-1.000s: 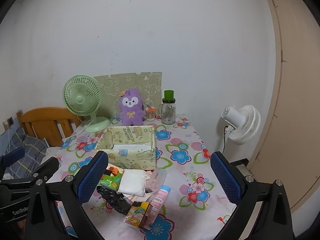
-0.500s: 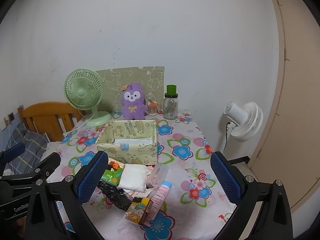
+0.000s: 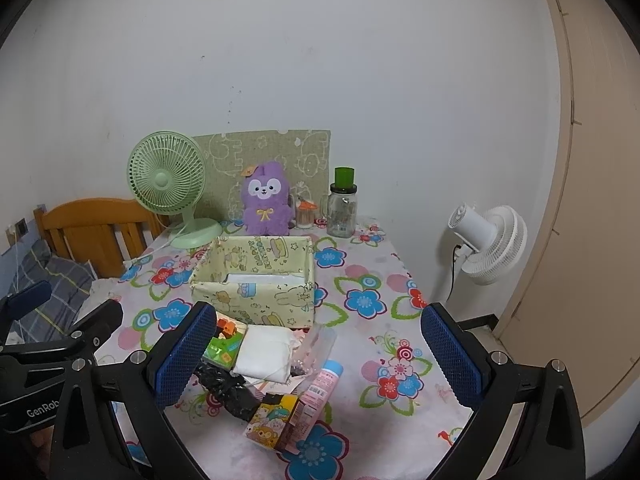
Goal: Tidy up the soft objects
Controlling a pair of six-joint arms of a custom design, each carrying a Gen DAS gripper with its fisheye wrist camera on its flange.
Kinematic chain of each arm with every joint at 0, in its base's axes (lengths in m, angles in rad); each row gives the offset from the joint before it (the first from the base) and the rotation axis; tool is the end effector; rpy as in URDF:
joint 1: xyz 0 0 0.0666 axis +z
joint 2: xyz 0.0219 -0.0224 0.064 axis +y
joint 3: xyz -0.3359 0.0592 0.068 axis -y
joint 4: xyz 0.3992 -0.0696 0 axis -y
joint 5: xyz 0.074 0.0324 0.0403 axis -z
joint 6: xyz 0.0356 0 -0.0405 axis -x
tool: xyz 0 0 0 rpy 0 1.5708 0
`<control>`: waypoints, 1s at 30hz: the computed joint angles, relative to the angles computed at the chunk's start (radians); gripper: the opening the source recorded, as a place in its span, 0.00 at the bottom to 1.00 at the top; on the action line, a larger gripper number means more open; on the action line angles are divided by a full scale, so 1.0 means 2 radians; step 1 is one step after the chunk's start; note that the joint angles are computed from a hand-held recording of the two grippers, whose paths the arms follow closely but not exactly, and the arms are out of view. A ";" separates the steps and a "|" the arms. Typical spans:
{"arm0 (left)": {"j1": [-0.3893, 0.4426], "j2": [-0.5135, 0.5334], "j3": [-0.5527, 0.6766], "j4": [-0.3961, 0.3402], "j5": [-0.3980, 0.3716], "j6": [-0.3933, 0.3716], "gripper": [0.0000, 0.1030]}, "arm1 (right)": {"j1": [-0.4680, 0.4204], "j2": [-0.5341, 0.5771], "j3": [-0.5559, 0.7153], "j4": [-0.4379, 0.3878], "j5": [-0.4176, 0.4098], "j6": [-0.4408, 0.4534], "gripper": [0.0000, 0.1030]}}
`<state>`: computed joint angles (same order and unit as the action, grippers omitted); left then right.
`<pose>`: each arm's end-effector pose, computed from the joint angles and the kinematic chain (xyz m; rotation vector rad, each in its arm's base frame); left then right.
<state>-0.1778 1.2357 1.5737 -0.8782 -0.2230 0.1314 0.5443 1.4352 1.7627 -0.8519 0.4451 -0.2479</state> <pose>0.4397 -0.0714 0.5465 -0.0841 2.0949 0.0490 0.4475 0.2525 0.5477 -0.0375 2.0395 0.0279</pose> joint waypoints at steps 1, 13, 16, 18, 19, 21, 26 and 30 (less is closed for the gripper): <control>0.000 -0.001 -0.003 0.005 -0.002 0.001 1.00 | 0.000 0.000 0.000 0.000 0.000 0.000 1.00; -0.002 0.001 -0.006 0.009 -0.001 -0.008 1.00 | -0.003 0.002 -0.001 -0.001 0.005 -0.013 1.00; -0.002 0.002 -0.005 0.008 0.001 -0.010 1.00 | -0.003 0.001 -0.003 0.002 0.006 -0.011 1.00; -0.002 0.001 -0.005 0.008 0.002 -0.010 1.00 | -0.003 0.000 -0.004 0.004 0.005 -0.011 1.00; -0.002 0.001 -0.005 0.009 0.003 -0.011 1.00 | -0.003 0.000 -0.004 0.004 0.004 -0.012 1.00; -0.003 0.000 -0.006 0.009 -0.002 -0.011 1.00 | -0.005 0.001 -0.002 0.002 0.002 -0.017 1.00; -0.005 0.002 -0.006 0.012 -0.010 -0.013 1.00 | -0.007 0.003 0.001 0.002 0.001 -0.015 1.00; -0.004 0.003 -0.007 0.012 -0.006 -0.012 1.00 | -0.007 0.003 -0.001 0.003 0.000 -0.013 1.00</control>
